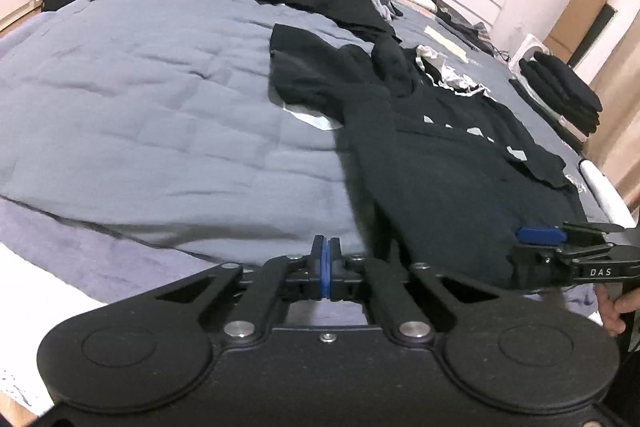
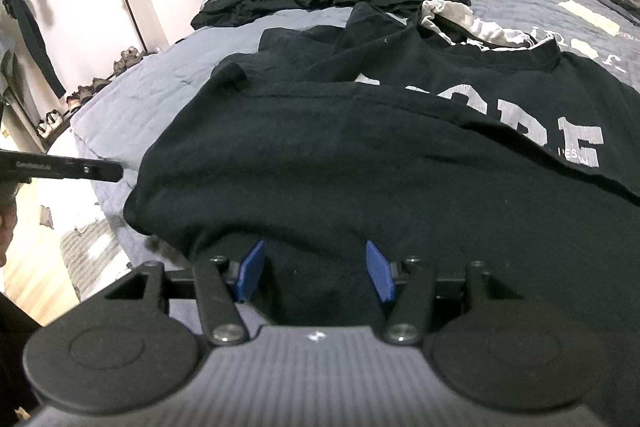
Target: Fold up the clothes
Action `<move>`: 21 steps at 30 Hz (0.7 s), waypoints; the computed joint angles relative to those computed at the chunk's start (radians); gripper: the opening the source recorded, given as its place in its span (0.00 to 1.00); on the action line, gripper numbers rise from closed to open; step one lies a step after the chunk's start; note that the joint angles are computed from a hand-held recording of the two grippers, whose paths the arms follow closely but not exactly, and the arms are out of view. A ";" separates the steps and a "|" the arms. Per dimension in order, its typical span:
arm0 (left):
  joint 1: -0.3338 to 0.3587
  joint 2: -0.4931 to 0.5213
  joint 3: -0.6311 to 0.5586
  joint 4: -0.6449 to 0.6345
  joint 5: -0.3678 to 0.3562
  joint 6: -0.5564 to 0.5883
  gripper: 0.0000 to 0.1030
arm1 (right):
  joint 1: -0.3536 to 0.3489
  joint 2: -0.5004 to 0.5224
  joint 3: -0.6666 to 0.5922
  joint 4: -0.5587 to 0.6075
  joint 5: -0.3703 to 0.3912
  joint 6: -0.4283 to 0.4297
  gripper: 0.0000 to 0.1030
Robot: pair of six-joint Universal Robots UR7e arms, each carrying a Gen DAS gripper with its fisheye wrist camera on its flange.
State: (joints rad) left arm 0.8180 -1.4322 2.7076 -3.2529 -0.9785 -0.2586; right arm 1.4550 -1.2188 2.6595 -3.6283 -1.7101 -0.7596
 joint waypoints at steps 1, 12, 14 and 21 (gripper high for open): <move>-0.010 0.008 0.006 -0.025 0.002 0.014 0.00 | 0.000 -0.002 0.000 0.003 0.002 0.005 0.54; -0.065 0.123 0.023 -0.248 -0.036 -0.033 0.08 | -0.034 -0.087 0.031 0.015 0.061 0.045 0.54; -0.070 0.144 0.027 -0.294 -0.040 -0.065 0.26 | -0.049 -0.114 0.041 0.017 0.075 0.065 0.54; -0.072 0.269 0.109 -0.593 -0.052 -0.401 0.48 | -0.097 -0.187 0.080 0.061 0.157 0.097 0.54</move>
